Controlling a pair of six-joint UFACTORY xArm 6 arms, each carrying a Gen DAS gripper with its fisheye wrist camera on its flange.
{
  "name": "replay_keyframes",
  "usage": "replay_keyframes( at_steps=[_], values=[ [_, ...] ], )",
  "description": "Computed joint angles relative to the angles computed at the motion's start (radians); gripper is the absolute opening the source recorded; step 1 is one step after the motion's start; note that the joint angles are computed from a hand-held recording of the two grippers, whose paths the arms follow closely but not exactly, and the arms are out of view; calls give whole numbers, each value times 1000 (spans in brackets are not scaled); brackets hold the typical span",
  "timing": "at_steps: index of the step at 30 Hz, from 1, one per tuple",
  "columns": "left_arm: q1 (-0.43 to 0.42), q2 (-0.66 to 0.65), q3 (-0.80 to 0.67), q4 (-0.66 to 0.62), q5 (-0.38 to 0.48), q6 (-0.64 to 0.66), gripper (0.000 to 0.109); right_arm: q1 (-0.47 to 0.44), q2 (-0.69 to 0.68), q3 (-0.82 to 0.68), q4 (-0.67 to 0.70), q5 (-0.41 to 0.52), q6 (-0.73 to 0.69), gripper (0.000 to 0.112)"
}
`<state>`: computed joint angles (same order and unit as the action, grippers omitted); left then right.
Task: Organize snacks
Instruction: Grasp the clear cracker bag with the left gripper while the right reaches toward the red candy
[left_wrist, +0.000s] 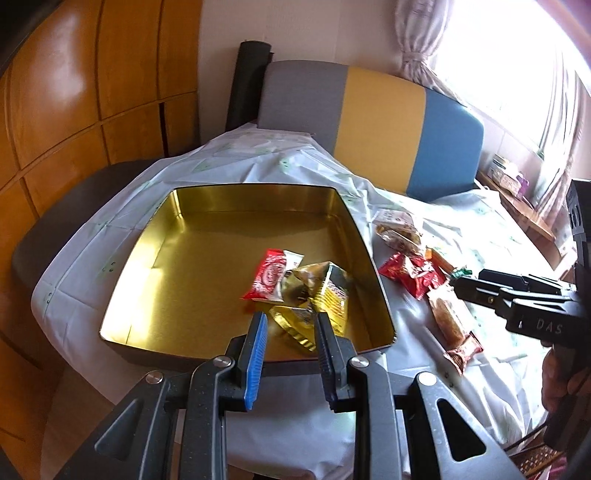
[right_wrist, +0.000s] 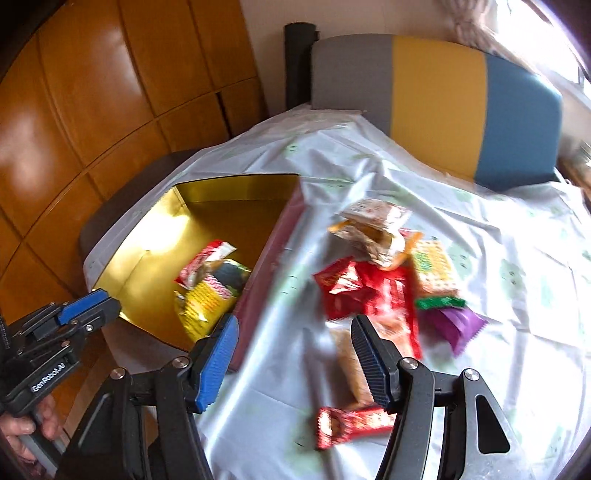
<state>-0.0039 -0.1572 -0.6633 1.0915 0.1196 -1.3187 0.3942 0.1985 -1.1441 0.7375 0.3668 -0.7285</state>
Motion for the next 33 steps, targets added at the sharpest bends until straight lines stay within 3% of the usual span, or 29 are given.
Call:
replay_keyframes(
  at_steps=[11, 23, 27, 30, 33],
  values=[
    [-86, 25, -35, -27, 45, 69, 27, -103, -32, 50, -51, -46, 9, 67],
    [-180, 87, -88, -110, 72, 190, 27, -277, 0, 32, -291, -119, 151, 74],
    [-217, 123, -115, -210, 64, 301, 27, -340, 56, 8, -401, -162, 268, 75],
    [-251, 155, -137, -331, 56, 418, 27, -385, 98, -41, -395, -104, 349, 75],
    [-291, 200, -163, -550, 44, 613, 27, -404, 107, -75, -270, -75, 295, 76]
  ],
)
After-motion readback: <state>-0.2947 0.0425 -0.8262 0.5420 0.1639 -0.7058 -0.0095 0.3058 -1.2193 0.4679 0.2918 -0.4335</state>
